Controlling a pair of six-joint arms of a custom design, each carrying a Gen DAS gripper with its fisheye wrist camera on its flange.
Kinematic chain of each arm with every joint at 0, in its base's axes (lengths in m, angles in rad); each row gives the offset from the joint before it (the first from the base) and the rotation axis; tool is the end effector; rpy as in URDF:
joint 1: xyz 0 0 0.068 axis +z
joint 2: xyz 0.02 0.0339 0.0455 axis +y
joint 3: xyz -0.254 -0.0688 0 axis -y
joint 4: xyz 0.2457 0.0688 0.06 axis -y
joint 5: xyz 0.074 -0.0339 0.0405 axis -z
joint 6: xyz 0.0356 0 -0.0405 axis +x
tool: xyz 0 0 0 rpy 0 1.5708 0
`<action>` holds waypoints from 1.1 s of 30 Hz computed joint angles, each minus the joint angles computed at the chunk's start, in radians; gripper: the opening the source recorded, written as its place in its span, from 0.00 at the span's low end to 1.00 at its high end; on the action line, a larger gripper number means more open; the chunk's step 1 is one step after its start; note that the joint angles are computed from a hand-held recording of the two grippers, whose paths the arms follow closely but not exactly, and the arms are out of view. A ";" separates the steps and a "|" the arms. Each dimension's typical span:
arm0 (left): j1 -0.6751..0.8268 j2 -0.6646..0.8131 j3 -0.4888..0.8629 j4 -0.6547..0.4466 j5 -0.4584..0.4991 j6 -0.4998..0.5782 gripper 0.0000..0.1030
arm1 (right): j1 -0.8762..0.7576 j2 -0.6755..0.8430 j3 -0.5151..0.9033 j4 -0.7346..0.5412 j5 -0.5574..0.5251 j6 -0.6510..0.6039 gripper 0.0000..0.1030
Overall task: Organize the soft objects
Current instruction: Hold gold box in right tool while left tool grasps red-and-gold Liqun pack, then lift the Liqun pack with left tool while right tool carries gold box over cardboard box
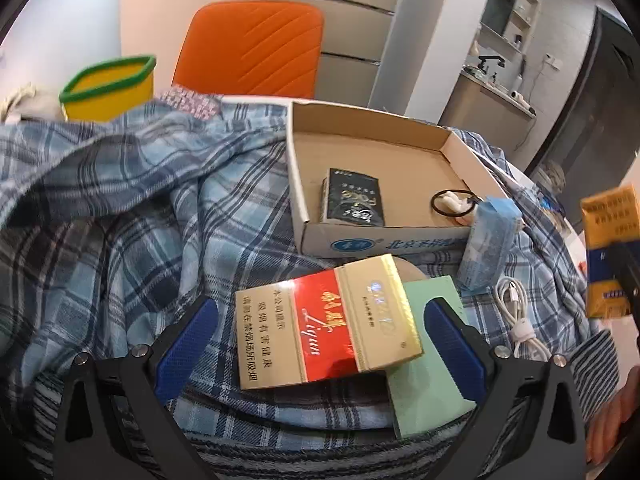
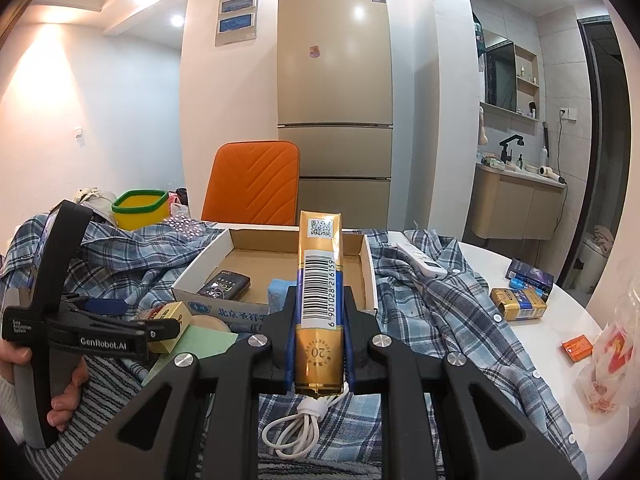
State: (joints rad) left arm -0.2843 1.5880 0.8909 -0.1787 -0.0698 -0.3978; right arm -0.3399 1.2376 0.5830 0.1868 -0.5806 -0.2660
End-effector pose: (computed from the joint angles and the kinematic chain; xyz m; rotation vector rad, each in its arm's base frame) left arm 0.3092 -0.0878 0.1716 -0.1703 2.4499 -0.2167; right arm 0.2526 -0.0686 0.2047 -0.2832 1.9420 0.1961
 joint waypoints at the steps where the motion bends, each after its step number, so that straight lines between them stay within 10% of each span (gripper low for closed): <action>1: 0.006 0.007 0.006 -0.006 0.015 -0.002 1.00 | -0.002 0.000 -0.001 0.001 -0.001 -0.001 0.18; 17: -0.002 0.003 -0.001 -0.001 0.017 0.018 0.89 | 0.000 -0.003 -0.004 0.002 -0.002 0.000 0.18; 33: -0.210 -0.370 -0.362 0.512 -0.364 0.181 0.89 | -0.015 -0.033 -0.031 0.037 -0.029 0.015 0.18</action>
